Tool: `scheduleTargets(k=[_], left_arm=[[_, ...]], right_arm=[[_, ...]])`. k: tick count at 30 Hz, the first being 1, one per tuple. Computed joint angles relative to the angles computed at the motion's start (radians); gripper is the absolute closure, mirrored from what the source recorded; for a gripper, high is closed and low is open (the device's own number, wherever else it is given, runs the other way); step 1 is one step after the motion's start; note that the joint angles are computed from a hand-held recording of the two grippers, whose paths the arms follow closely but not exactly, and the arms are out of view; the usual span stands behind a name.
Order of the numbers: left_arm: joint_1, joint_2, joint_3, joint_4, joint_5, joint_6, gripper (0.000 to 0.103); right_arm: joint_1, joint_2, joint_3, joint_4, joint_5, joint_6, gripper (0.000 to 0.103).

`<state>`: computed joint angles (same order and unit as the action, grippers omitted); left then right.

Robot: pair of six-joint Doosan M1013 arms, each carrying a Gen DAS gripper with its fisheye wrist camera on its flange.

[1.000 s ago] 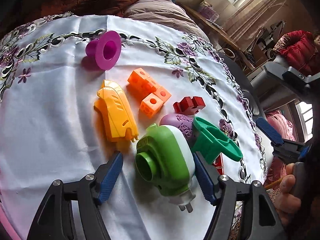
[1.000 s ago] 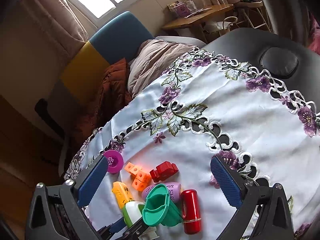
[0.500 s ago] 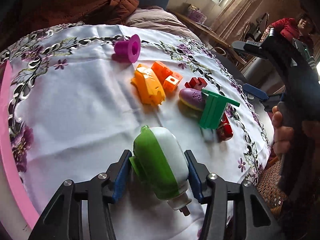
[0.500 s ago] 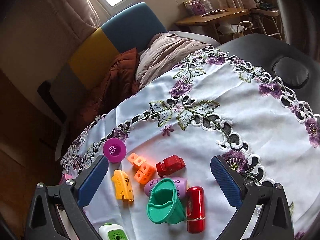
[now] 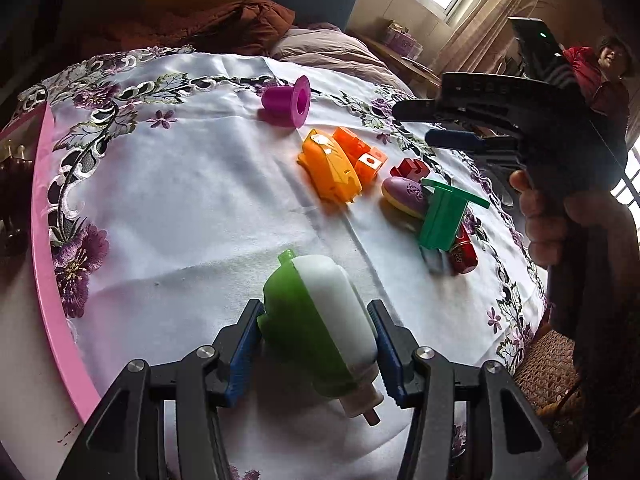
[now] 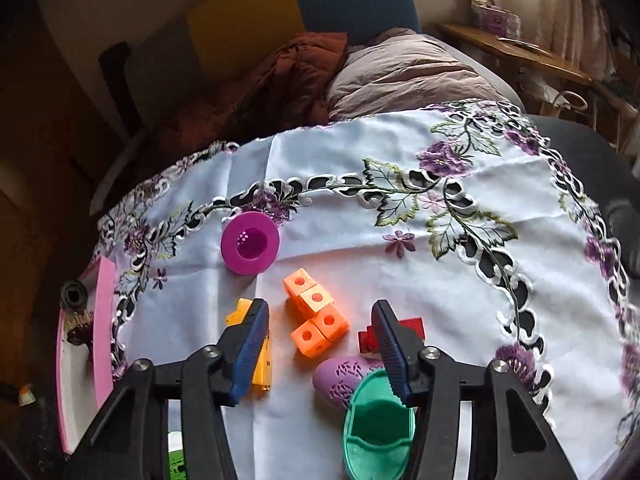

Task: Organize rigid objects
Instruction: 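Grasp the orange cube stack with the right tool while the left holds the bottle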

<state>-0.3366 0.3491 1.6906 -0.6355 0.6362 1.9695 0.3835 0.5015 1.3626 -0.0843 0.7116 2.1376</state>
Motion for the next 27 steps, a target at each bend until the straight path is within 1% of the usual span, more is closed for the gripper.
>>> scheduleTargets(k=[3, 7, 8, 9, 10, 13, 16, 20, 22, 23, 25, 27], left_arm=[[-0.002, 0.0, 0.001, 0.002, -0.006, -0.001, 0.05], [0.0, 0.001, 0.001, -0.009, -0.005, 0.003, 0.05], [0.001, 0.001, 0.001, -0.011, -0.005, 0.005, 0.05], [0.001, 0.001, 0.002, -0.015, -0.007, 0.006, 0.05], [0.002, 0.001, 0.004, -0.018, -0.009, 0.008, 0.05], [0.002, 0.001, 0.006, -0.022, -0.013, 0.016, 0.05], [0.003, 0.0, 0.008, -0.026, -0.015, 0.023, 0.05], [0.002, -0.006, 0.011, -0.013, -0.018, 0.016, 0.05], [0.003, -0.011, 0.013, -0.004, -0.021, 0.007, 0.05], [0.005, -0.015, 0.016, -0.006, -0.021, 0.009, 0.05], [0.009, -0.026, 0.023, -0.014, -0.025, 0.015, 0.051], [0.013, -0.047, 0.039, -0.024, -0.041, 0.037, 0.05]], right_arm=[[-0.007, 0.058, -0.09, 0.065, 0.112, -0.119, 0.05], [-0.007, 0.14, -0.2, 0.081, 0.273, -0.194, 0.05], [-0.005, 0.155, -0.218, 0.072, 0.305, -0.203, 0.052], [-0.002, 0.169, -0.233, 0.061, 0.333, -0.209, 0.07], [0.001, 0.178, -0.242, 0.044, 0.352, -0.208, 0.073], [0.004, 0.16, -0.216, 0.032, 0.312, -0.194, 0.074], [0.012, 0.124, -0.179, -0.026, 0.258, -0.143, 0.075], [0.016, 0.069, -0.127, -0.023, 0.169, -0.145, 0.075], [0.028, 0.053, -0.117, -0.016, 0.132, -0.161, 0.075], [0.034, 0.046, -0.111, 0.007, 0.115, -0.183, 0.075], [0.042, 0.04, -0.104, 0.098, 0.087, -0.264, 0.075], [0.05, 0.036, -0.092, 0.188, 0.08, -0.354, 0.075]])
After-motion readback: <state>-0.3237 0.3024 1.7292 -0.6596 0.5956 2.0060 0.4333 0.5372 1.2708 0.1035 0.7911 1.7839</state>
